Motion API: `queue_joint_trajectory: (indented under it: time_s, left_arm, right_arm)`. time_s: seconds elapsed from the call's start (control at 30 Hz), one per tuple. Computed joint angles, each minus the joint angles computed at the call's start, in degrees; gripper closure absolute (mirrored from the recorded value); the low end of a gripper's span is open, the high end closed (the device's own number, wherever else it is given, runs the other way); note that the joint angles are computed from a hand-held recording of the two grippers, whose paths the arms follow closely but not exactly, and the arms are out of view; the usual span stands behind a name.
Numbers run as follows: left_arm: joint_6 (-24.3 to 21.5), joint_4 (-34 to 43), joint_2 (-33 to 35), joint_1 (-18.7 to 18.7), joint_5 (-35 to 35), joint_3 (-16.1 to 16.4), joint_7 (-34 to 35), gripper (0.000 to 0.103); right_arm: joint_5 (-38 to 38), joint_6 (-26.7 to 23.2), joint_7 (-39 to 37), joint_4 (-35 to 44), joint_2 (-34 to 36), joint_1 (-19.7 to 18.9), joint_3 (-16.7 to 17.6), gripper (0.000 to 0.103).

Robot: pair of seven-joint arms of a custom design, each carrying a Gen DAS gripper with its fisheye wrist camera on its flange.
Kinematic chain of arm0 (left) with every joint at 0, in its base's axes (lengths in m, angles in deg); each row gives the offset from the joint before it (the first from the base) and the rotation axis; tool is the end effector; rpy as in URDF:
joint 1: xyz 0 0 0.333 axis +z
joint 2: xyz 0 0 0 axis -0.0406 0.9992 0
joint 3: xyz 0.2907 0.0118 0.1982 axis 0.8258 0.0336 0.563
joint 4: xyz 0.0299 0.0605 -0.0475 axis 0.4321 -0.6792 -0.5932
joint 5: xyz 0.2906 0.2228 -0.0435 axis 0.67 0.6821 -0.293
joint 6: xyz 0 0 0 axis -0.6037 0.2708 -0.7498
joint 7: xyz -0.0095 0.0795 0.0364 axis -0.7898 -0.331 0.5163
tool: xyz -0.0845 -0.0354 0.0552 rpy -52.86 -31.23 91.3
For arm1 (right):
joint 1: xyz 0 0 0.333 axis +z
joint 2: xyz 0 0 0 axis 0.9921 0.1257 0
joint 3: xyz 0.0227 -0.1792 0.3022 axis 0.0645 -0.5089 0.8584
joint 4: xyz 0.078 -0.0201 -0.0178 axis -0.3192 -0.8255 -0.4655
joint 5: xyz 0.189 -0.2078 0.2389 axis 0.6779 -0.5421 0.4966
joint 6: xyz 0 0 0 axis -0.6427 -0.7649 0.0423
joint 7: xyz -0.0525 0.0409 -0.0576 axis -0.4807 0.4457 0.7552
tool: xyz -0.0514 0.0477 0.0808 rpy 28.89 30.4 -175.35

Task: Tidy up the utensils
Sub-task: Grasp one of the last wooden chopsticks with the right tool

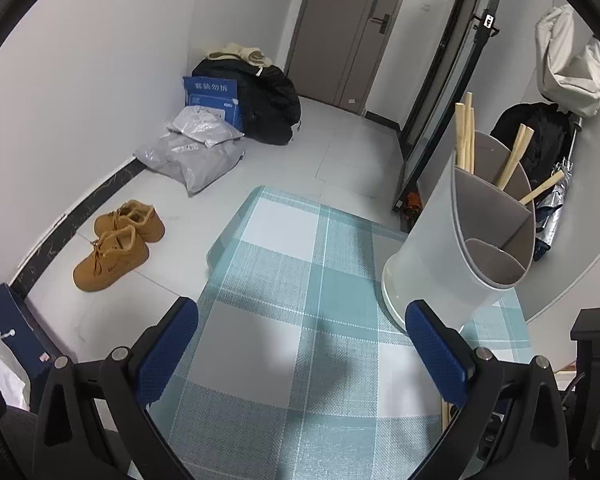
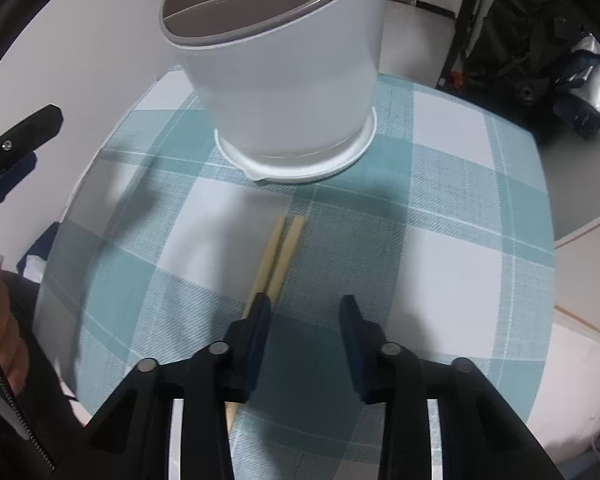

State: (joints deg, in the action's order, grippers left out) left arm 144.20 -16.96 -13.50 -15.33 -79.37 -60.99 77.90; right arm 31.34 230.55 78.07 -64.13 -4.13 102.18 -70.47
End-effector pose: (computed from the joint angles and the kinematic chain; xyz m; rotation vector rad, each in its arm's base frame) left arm 0.7065 -0.3200 0.3987 -1.7419 2.0477 -1.0812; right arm 0.6479 0.1721 0.3562 -1.9203 2.1215 -0.3169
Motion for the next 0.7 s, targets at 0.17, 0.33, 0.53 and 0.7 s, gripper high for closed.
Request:
queue_joint_trajectory:
  time_s: [0.17, 0.33, 0.53, 0.7]
  left_arm:
    - [-1.27, 0.51, 0.21, -0.94, 0.67, 0.84, -0.13, 0.001]
    - [-3.63, 1.5, 0.75, -0.17, -0.06, -0.37, 0.78, 0.001]
    - [-3.9, 1.82, 0.88, 0.16, -1.58, -0.41, 0.51, 0.001]
    - [-5.12, 2.23, 1.1, 0.15, -2.02, -0.48, 0.59, 0.001]
  right_arm:
    - [-0.58, -1.58, 0.15, 2.61, 1.58, 1.01, -0.18, 0.072]
    - [-3.49, -5.27, 1.95, 4.98, 2.34, 2.62, -1.28, 0.082]
    - [-2.9, -4.62, 0.12, 5.18, 2.57, 1.09, 0.32, 0.098]
    - [-3.34, -4.87, -0.91, 4.23, 1.7, 1.4, 0.23, 0.098]
